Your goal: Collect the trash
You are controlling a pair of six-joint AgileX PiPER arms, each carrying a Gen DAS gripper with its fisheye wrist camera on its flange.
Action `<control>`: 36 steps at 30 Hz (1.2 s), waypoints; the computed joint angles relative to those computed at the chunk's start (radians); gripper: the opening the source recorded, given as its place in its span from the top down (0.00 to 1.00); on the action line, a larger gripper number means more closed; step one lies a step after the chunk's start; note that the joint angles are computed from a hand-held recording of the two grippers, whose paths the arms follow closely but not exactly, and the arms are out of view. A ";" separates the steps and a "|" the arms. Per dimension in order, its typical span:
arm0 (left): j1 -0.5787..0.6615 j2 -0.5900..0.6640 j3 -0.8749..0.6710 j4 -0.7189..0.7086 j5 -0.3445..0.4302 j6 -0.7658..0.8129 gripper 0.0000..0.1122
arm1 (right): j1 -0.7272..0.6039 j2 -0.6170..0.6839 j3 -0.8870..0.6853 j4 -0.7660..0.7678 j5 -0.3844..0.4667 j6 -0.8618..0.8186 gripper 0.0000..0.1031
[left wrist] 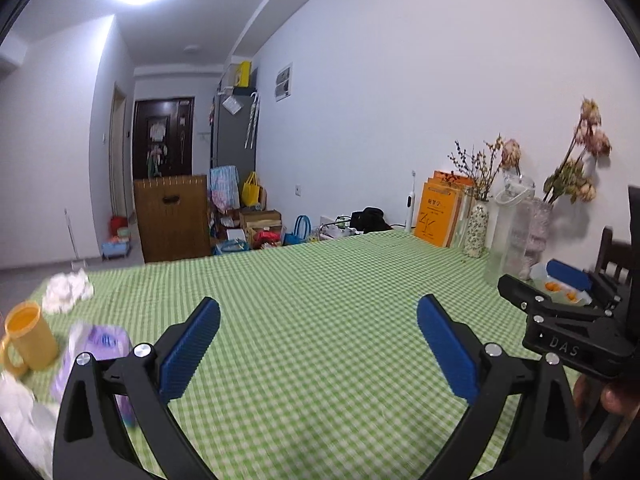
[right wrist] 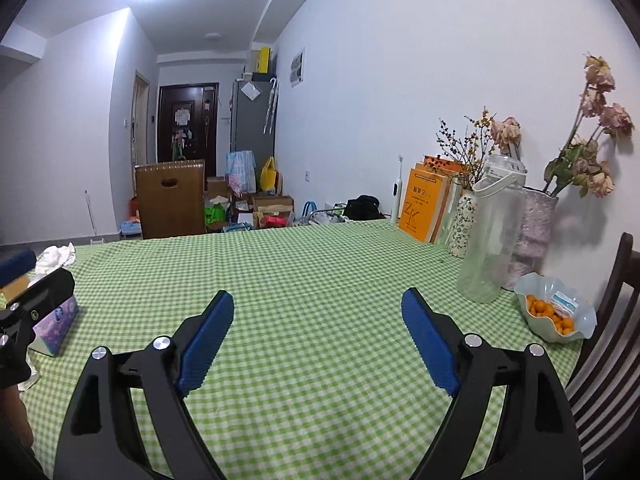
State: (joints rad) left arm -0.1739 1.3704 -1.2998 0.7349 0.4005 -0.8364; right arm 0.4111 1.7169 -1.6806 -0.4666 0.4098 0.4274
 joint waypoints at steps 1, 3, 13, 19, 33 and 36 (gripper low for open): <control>-0.005 -0.027 0.030 0.005 0.007 -0.014 0.15 | 0.006 -0.030 0.045 -0.040 -0.019 0.042 0.20; -0.022 -0.067 0.082 0.058 0.007 -0.062 0.15 | 0.014 -0.075 0.117 -0.107 -0.042 0.113 0.20; -0.165 -0.242 0.319 0.335 0.033 -0.361 0.15 | 0.058 -0.315 0.516 -0.605 -0.088 0.673 0.17; -0.253 -0.320 0.443 0.481 0.071 -0.533 0.15 | 0.121 -0.448 0.706 -0.861 -0.021 0.967 0.17; -0.306 -0.349 0.503 0.565 0.070 -0.607 0.15 | 0.256 -0.538 0.863 -1.062 0.163 1.160 0.14; -0.301 -0.348 0.503 0.561 0.069 -0.610 0.15 | 0.240 -0.542 0.861 -1.044 0.143 1.154 0.14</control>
State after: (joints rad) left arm -0.4746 1.0227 -0.7964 1.2961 0.4696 -1.4468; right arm 0.6513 1.1749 -0.8193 -1.5103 0.5533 1.5810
